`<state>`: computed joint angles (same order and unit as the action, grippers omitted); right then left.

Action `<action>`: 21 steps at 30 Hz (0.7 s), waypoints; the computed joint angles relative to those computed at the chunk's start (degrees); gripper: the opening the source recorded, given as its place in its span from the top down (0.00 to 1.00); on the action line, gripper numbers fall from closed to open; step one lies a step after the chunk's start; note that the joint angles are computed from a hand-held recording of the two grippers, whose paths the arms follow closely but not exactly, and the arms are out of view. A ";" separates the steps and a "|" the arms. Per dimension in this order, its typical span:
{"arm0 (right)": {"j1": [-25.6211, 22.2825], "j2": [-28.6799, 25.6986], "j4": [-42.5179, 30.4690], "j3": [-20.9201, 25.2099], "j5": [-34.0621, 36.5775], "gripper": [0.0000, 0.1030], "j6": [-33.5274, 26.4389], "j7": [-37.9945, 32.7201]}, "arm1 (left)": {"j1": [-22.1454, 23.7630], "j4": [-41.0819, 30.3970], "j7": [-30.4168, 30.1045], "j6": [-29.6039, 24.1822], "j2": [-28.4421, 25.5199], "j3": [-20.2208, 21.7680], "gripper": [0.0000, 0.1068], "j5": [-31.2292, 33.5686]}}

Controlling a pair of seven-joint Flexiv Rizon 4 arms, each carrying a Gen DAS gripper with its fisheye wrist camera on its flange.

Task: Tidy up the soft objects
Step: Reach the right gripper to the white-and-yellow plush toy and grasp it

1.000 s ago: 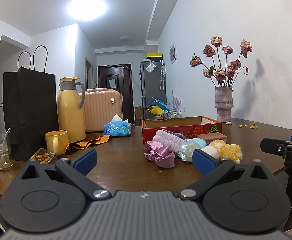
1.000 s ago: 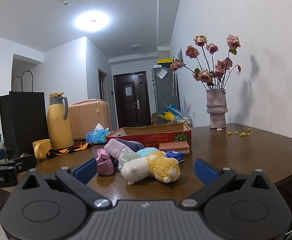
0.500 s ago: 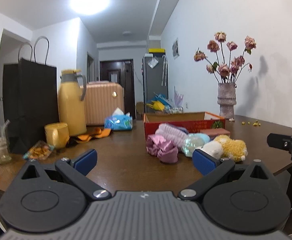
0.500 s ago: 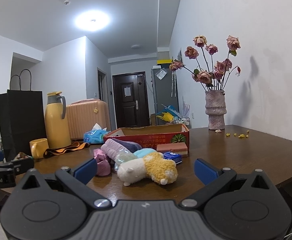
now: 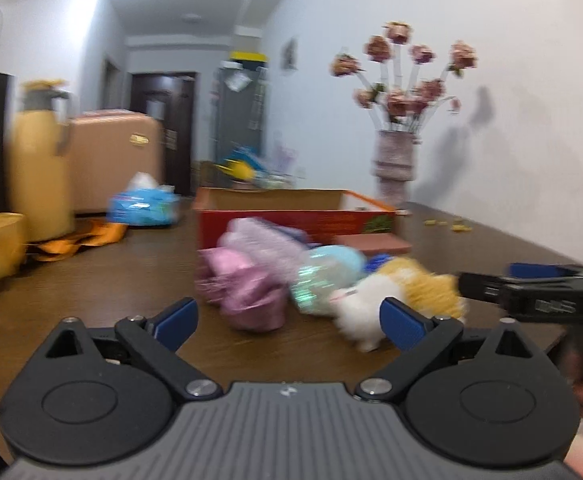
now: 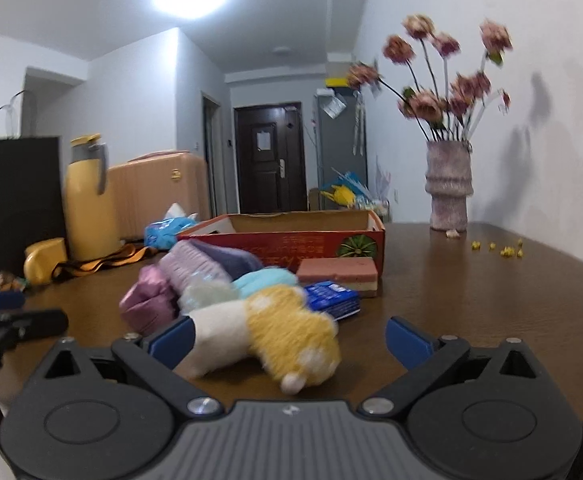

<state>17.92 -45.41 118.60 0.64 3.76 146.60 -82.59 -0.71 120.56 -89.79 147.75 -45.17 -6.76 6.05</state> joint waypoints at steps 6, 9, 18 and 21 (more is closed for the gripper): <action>-9.34 -0.78 -4.85 2.73 -13.18 0.30 -9.25 9.14 | 5.50 -9.41 -5.11 -15.53 -1.67 -7.82 0.28 7.97; -14.57 -2.53 -6.69 4.97 -22.46 0.32 -10.21 14.01 | 9.66 -13.47 -7.74 -22.56 -3.53 -13.64 0.28 11.71; -26.78 -8.48 -13.17 10.89 -47.69 0.61 -11.74 34.88 | 17.39 -18.17 -6.95 -31.60 -8.77 -25.12 0.56 12.97; -28.46 -10.40 -15.08 11.25 -52.92 0.61 -10.78 41.40 | 20.35 -17.98 -6.49 -32.58 -10.48 -28.74 0.57 13.17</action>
